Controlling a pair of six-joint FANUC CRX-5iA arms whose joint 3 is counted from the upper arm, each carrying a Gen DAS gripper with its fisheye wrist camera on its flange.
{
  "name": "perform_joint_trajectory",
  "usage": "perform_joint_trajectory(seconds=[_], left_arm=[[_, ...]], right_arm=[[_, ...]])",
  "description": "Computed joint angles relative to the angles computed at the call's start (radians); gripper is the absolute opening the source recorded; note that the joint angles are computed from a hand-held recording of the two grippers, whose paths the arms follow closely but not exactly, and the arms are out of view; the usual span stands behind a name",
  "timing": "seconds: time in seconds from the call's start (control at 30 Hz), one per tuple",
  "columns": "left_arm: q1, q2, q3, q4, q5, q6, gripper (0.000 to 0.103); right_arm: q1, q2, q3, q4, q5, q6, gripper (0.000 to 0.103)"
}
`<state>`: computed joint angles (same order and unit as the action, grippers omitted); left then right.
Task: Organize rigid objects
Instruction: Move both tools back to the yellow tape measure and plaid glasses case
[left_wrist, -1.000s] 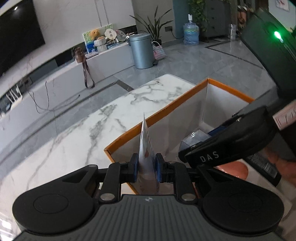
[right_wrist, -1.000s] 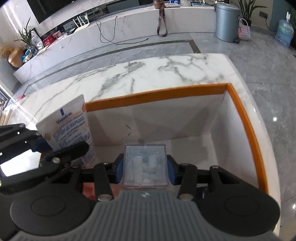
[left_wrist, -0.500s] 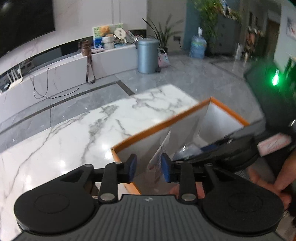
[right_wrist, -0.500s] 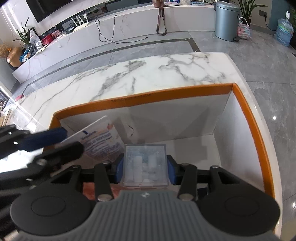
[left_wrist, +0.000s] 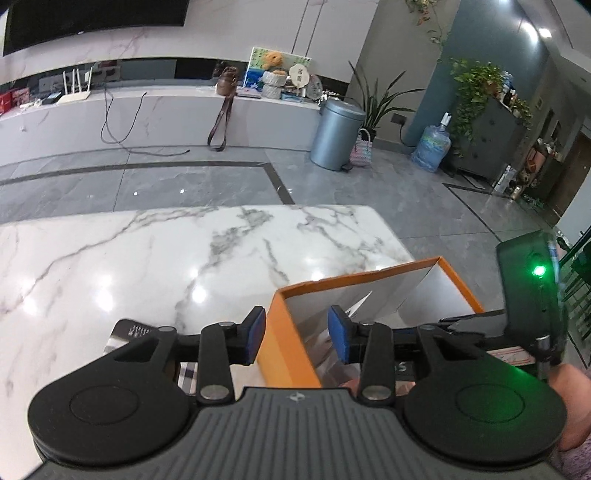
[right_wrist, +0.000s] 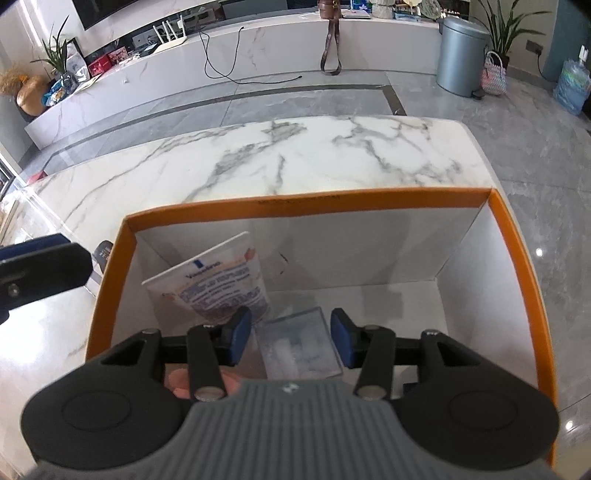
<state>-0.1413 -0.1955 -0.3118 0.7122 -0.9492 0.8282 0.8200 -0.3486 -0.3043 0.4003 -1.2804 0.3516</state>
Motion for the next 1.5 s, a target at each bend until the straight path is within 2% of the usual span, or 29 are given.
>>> perform_joint_trajectory(seconds=[0.23,0.47,0.7,0.8,0.93,0.97,1.1,1.23,1.5], left_arm=[[0.039,-0.013,-0.009,0.007,-0.034,-0.019,0.046],[0.102,-0.038,-0.011,-0.034,-0.073,-0.024,0.046],[0.175,-0.073,-0.038,-0.082,-0.079,-0.015,0.044],[0.201,-0.085,-0.053,-0.113,-0.056,0.018,0.041],[0.255,-0.083,-0.081,-0.091,-0.066,0.016,0.041],[0.265,-0.087,-0.091,-0.09,-0.061,0.012,0.041],[0.284,-0.085,-0.109,-0.106,-0.038,0.013,0.041],[0.305,-0.072,-0.116,-0.121,-0.033,0.019,0.041],[0.344,-0.05,-0.129,-0.059,-0.077,-0.024,0.042]], right_arm=[[0.079,0.004,0.02,0.082,-0.088,-0.024,0.05],[0.192,0.01,0.061,0.199,-0.115,-0.009,0.05],[0.253,0.092,0.152,0.18,-0.082,0.107,0.049],[0.268,0.149,0.194,0.161,-0.092,0.133,0.044],[0.271,0.231,0.257,0.109,-0.111,0.172,0.047],[0.267,0.259,0.276,0.096,-0.129,0.192,0.051],[0.255,0.368,0.346,0.061,-0.196,0.231,0.052],[0.219,0.444,0.401,0.015,-0.26,0.207,0.051],[0.173,0.54,0.488,-0.048,-0.349,0.106,0.049]])
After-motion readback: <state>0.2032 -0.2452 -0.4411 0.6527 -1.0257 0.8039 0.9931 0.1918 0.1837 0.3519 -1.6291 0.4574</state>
